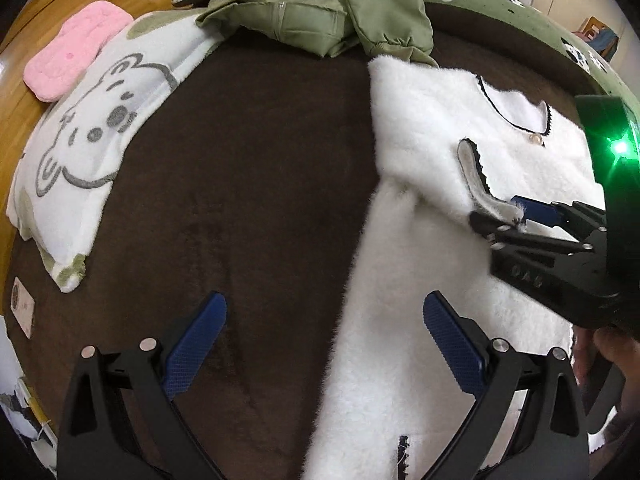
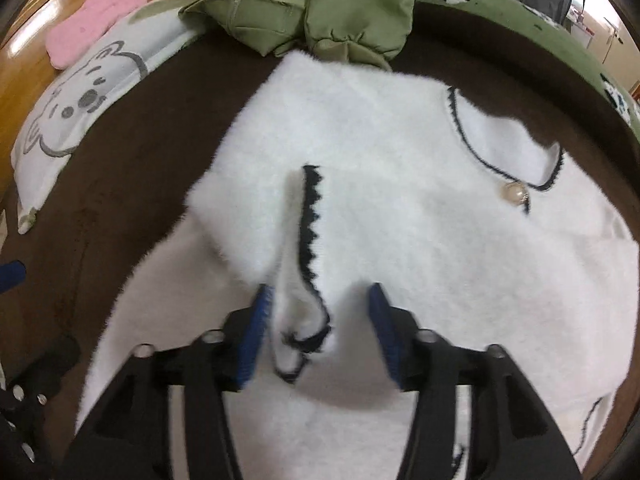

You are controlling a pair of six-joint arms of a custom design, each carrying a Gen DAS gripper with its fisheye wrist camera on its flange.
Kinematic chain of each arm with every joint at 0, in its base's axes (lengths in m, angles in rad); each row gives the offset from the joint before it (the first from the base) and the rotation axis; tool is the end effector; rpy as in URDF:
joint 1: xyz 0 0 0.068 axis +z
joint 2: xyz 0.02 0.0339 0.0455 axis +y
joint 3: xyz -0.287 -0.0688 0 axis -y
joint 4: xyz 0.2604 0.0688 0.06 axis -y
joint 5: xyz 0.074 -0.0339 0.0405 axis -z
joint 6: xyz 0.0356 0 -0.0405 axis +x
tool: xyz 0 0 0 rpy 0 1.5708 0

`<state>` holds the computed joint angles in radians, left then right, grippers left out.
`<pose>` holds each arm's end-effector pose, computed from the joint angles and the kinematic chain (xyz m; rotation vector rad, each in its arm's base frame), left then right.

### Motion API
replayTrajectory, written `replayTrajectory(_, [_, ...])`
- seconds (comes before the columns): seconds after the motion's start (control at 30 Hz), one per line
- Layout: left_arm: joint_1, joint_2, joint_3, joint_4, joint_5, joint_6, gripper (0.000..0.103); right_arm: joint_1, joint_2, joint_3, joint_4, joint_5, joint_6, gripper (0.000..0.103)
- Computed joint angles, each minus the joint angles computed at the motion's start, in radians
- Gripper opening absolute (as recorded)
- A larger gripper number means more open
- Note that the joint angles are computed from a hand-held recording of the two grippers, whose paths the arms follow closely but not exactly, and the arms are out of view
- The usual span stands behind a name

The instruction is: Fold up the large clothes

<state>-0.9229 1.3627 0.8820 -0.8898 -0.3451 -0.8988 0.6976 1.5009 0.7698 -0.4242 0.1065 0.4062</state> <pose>0.1549 -0.1847 0.2217 -0.0150 2.7473 0.0754 0.2155 0.1757 0.1705 -0.3657 2.7030 0.1776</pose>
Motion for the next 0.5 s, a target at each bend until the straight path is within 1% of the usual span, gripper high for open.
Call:
replayTrajectory(0.07, [0.002, 0.003, -0.004, 0.007, 0.011, -0.003, 0.096, 0.030, 0.016, 0.012, -0.006, 0.024, 0.007, 0.078])
replayTrajectory(0.1, [0.001, 0.004, -0.004, 0.009, 0.013, -0.006, 0.096, 0.031, 0.034, 0.020, 0.003, 0.030, 0.001, 0.079])
replayTrajectory(0.2, [-0.005, 0.003, 0.008, 0.003, 0.016, -0.012, 0.096, 0.006, -0.016, 0.001, 0.001, 0.001, 0.021, 0.078])
replayTrajectory(0.27, [-0.014, 0.004, 0.025, -0.009, 0.007, -0.014, 0.097, -0.017, -0.055, 0.001, -0.019, 0.000, 0.030, 0.078])
replayTrajectory(0.33, [-0.024, 0.012, 0.056, -0.029, -0.013, -0.017, 0.097, -0.048, -0.146, -0.015, -0.061, 0.021, 0.028, 0.078])
replayTrajectory(0.4, [-0.038, 0.035, 0.091, -0.043, -0.027, -0.022, 0.096, -0.094, -0.200, -0.014, -0.126, 0.031, 0.013, 0.078])
replayTrajectory(0.5, [-0.058, 0.093, 0.168, -0.064, -0.039, -0.026, 0.097, -0.199, -0.300, -0.019, -0.229, 0.031, -0.029, 0.078])
